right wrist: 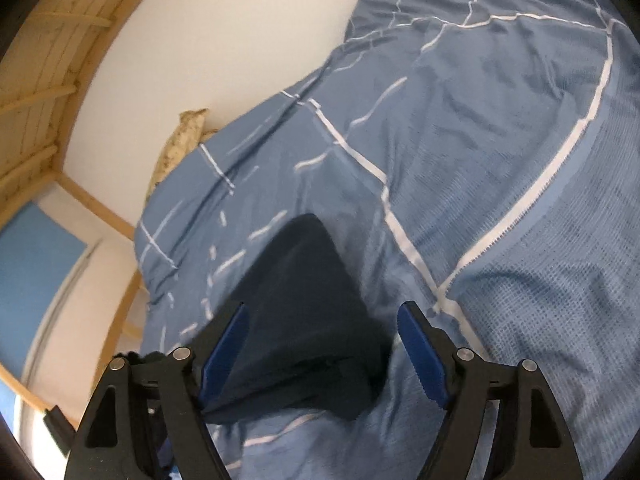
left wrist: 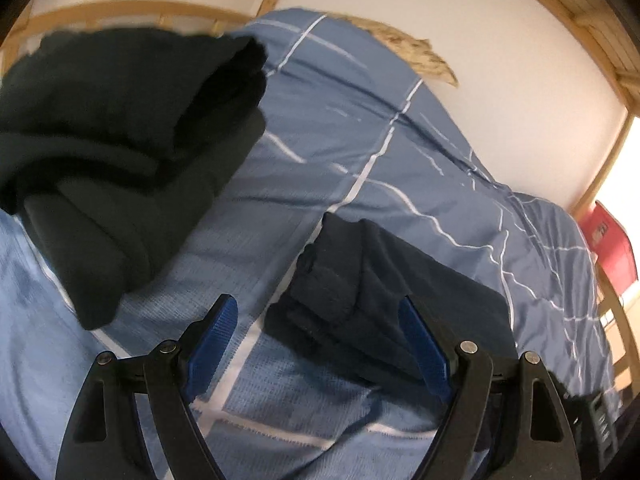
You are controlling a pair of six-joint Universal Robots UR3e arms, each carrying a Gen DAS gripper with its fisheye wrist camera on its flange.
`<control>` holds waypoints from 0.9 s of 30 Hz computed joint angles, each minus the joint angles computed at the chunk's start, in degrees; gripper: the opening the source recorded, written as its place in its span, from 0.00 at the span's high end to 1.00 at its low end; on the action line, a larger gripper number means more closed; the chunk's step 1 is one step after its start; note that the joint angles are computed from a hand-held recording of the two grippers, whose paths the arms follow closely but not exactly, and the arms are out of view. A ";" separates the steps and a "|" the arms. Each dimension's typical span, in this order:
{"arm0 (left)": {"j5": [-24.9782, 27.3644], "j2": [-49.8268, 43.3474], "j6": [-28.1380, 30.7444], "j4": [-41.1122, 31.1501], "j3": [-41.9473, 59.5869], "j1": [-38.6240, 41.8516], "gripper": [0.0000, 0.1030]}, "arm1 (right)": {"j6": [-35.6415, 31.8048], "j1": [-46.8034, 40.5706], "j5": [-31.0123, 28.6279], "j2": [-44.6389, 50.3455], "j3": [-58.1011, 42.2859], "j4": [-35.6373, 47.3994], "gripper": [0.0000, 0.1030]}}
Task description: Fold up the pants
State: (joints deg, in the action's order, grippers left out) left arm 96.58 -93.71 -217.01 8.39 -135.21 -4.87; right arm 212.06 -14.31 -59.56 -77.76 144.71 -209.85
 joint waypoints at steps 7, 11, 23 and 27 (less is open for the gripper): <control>-2.79 -5.70 -2.80 2.48 0.19 1.84 0.17 | -0.60 3.03 -3.39 5.37 -2.27 -2.65 0.25; -6.09 -8.42 -3.60 7.54 -1.44 3.65 0.16 | -2.45 5.70 -6.01 6.56 -3.32 -3.99 0.25; -13.84 -13.68 -2.95 15.90 -2.35 6.86 0.34 | -5.57 8.36 -7.86 10.29 -4.17 -8.41 0.32; -14.98 -13.37 -2.66 15.46 -2.34 7.40 0.41 | -6.41 10.38 -9.83 10.48 -6.10 -6.38 0.36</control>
